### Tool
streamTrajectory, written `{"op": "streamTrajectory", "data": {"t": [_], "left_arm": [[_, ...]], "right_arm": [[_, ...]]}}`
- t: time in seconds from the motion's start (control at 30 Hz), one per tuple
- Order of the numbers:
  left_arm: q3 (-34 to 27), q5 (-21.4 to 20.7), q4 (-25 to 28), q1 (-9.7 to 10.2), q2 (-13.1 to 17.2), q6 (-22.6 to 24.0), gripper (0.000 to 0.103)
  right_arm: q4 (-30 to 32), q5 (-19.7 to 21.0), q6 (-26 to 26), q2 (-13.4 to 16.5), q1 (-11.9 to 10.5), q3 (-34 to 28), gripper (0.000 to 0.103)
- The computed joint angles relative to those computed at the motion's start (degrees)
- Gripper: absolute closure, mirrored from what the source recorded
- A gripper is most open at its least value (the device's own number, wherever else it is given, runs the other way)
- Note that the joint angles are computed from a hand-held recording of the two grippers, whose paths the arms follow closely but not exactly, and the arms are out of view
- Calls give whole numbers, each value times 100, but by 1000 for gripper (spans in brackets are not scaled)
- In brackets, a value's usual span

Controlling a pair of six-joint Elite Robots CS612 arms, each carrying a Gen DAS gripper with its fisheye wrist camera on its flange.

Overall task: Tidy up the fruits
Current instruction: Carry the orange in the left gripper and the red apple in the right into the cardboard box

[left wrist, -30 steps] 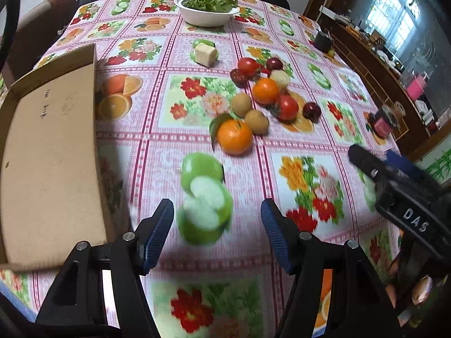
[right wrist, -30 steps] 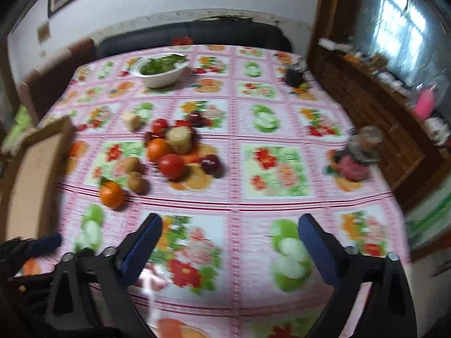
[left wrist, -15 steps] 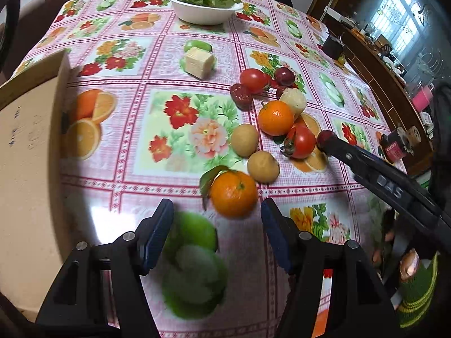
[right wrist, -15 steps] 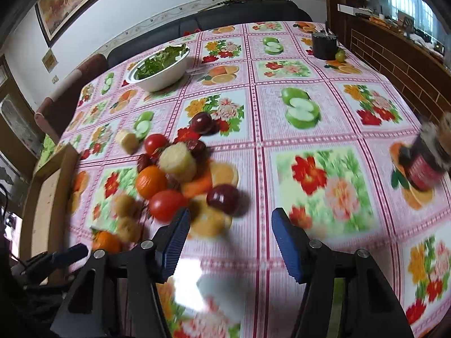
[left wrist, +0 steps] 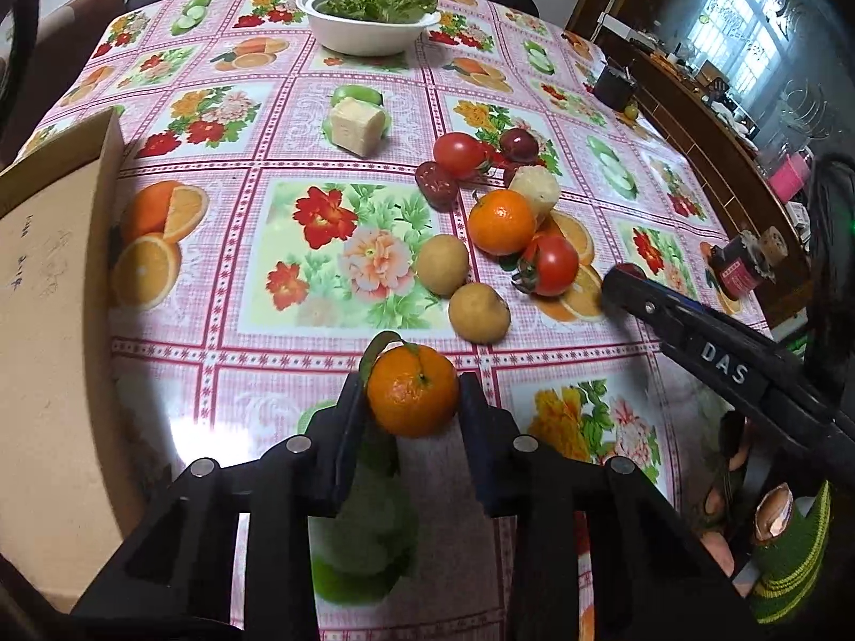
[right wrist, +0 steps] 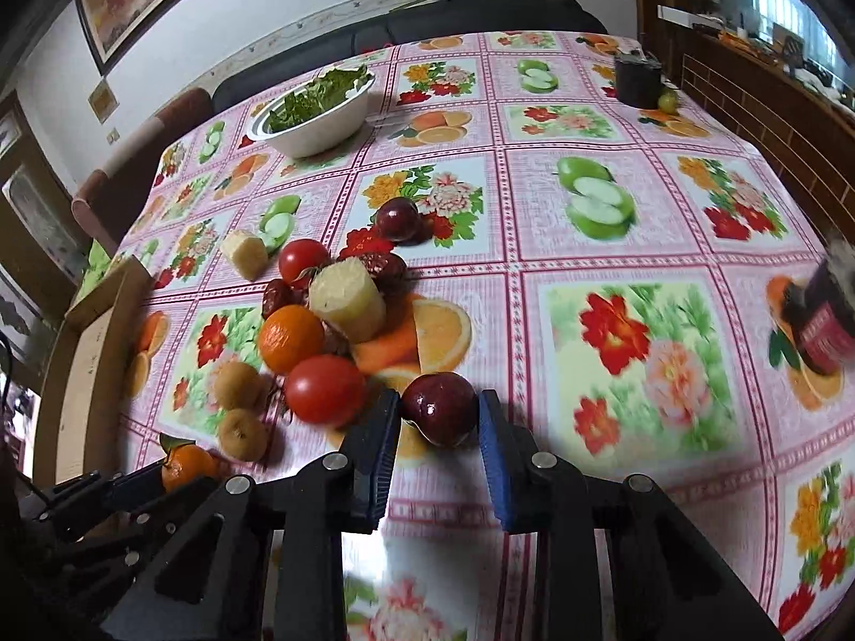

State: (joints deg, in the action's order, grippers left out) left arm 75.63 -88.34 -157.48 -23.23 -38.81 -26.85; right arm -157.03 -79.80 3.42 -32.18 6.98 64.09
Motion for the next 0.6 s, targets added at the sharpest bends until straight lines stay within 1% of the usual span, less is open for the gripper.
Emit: {"op": "streamTrajectory", "data": {"t": [0.27,0.37,0.47,0.6], "left_arm": [[479,88,-388,-37,-325,-15,72],[695,182,-564,-49,-465,-17,71],[881,431,-659,-70,-590,-52,71],[1089,531,-800,-30,-721,-161,71]], "right_arm": [[-412,314,68,-380,-42,647,72],[-545,351,12,-508,-8,841,73],[-625,458,-69,-612,34,981,73],[-672,548,-220,-697,116,1079,73]]}}
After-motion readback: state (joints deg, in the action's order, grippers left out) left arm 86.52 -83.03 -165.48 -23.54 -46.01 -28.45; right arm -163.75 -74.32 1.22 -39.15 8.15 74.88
